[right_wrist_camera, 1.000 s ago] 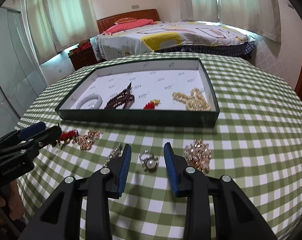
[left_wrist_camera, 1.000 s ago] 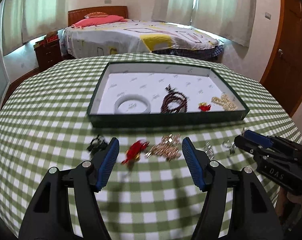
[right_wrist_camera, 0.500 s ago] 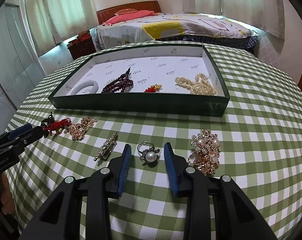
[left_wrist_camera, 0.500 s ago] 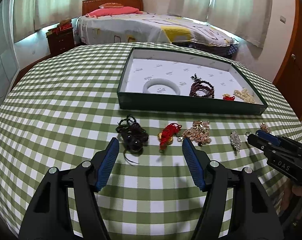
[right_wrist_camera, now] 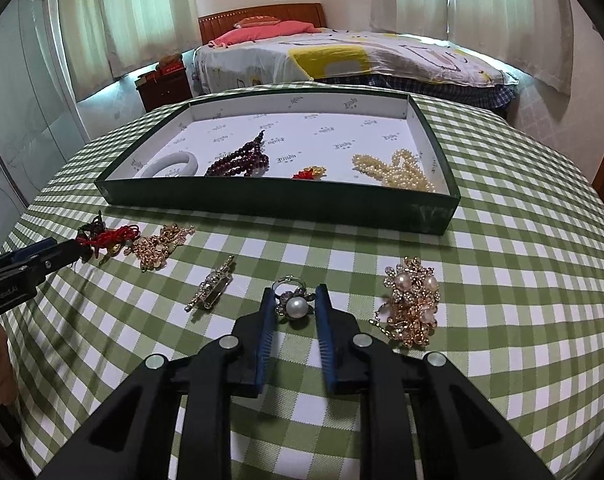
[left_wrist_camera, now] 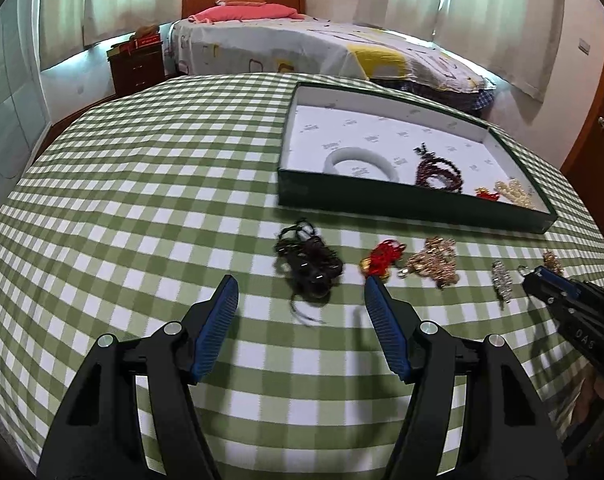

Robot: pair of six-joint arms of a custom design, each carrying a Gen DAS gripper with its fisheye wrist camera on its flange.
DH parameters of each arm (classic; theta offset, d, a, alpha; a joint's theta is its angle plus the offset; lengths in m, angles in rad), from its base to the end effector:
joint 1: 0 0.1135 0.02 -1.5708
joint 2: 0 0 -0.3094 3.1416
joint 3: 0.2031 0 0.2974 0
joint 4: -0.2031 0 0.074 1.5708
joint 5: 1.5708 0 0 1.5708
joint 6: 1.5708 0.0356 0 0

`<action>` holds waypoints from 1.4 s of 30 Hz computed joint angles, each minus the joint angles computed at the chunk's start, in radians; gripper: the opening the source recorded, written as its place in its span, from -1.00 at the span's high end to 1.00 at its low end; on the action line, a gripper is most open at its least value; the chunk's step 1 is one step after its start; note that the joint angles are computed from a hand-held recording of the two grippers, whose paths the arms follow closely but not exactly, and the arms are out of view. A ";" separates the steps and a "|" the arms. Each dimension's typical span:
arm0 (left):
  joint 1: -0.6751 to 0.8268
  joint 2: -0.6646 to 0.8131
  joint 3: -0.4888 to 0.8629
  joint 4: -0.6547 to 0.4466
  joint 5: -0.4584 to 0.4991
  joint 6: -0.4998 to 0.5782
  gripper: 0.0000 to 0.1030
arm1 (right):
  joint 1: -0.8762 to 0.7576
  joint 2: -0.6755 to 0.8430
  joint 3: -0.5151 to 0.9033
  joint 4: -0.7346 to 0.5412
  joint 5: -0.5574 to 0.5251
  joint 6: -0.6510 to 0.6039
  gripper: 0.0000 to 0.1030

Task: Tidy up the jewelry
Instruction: 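Grasp the black cord jewelry with the left tool while the right tool holds the pearl ring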

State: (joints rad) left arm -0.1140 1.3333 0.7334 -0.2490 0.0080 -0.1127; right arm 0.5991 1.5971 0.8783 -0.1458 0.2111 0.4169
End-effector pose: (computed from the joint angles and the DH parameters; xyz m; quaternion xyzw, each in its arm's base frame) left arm 0.2920 -0.0337 0.2170 0.0020 0.9356 -0.0437 0.3505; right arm 0.2994 0.1954 0.1933 -0.0486 0.9325 0.0809 0.3485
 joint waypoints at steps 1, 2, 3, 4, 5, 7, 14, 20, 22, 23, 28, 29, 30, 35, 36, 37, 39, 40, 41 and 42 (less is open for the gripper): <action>0.006 0.001 -0.001 -0.002 0.001 0.000 -0.24 | 0.000 -0.001 -0.002 0.004 -0.002 0.001 0.59; 0.014 0.003 -0.001 -0.005 0.003 0.002 -0.24 | 0.001 0.000 -0.002 0.005 -0.002 0.001 0.59; 0.021 0.005 -0.001 -0.007 0.005 0.004 -0.24 | 0.001 0.000 -0.001 0.006 -0.003 0.000 0.59; 0.026 0.006 -0.002 -0.008 0.007 0.006 -0.24 | 0.002 0.002 0.001 0.006 -0.004 0.000 0.59; 0.030 0.008 -0.003 -0.007 0.007 0.005 -0.24 | 0.001 0.003 0.001 0.007 -0.006 0.000 0.59; 0.036 0.020 0.003 -0.009 0.018 0.002 -0.24 | 0.000 0.002 -0.002 0.011 -0.008 0.000 0.59; 0.032 0.067 0.028 0.004 0.005 0.002 -0.24 | -0.001 0.004 -0.001 0.014 -0.011 -0.001 0.59; 0.052 0.057 0.026 -0.011 0.007 -0.011 -0.24 | 0.000 0.004 -0.003 0.018 -0.011 0.001 0.59; 0.052 0.062 0.031 -0.012 0.011 -0.008 -0.24 | 0.000 0.004 -0.003 0.018 -0.011 0.002 0.59; 0.049 0.065 0.034 -0.010 0.009 -0.006 -0.19 | -0.001 0.004 -0.003 0.019 -0.011 0.002 0.59; 0.047 0.086 0.052 -0.006 0.035 0.016 0.12 | -0.001 0.004 -0.004 0.020 -0.011 0.002 0.59; 0.053 0.087 0.053 -0.006 0.046 0.022 0.24 | -0.001 0.004 -0.004 0.020 -0.011 0.002 0.59; 0.059 0.086 0.054 -0.007 0.060 0.025 0.33 | -0.001 0.004 -0.004 0.020 -0.011 0.002 0.59; 0.073 0.095 0.064 -0.017 0.085 0.032 0.53 | 0.000 0.004 -0.004 0.021 -0.011 0.003 0.59; 0.071 0.100 0.067 -0.014 0.083 0.037 0.52 | -0.001 0.003 -0.005 0.021 -0.011 0.002 0.59; 0.068 0.104 0.069 -0.009 0.083 0.043 0.39 | -0.001 0.004 -0.005 0.023 -0.011 0.002 0.59; 0.062 0.111 0.075 -0.006 0.080 0.046 0.28 | -0.001 0.003 -0.006 0.023 -0.011 0.002 0.59; 0.059 0.112 0.075 -0.003 0.072 0.046 0.28 | 0.000 0.004 -0.006 0.024 -0.011 0.002 0.59; 0.054 0.111 0.072 0.001 0.065 0.050 0.33 | -0.001 0.003 -0.008 0.025 -0.011 0.002 0.59; 0.049 0.109 0.067 0.008 0.053 0.055 0.40 | -0.001 0.003 -0.008 0.025 -0.012 0.003 0.59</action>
State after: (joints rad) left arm -0.0652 1.4421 0.8003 -0.2408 0.0608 -0.0576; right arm 0.5978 1.5999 0.8703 -0.1207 0.1994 0.4197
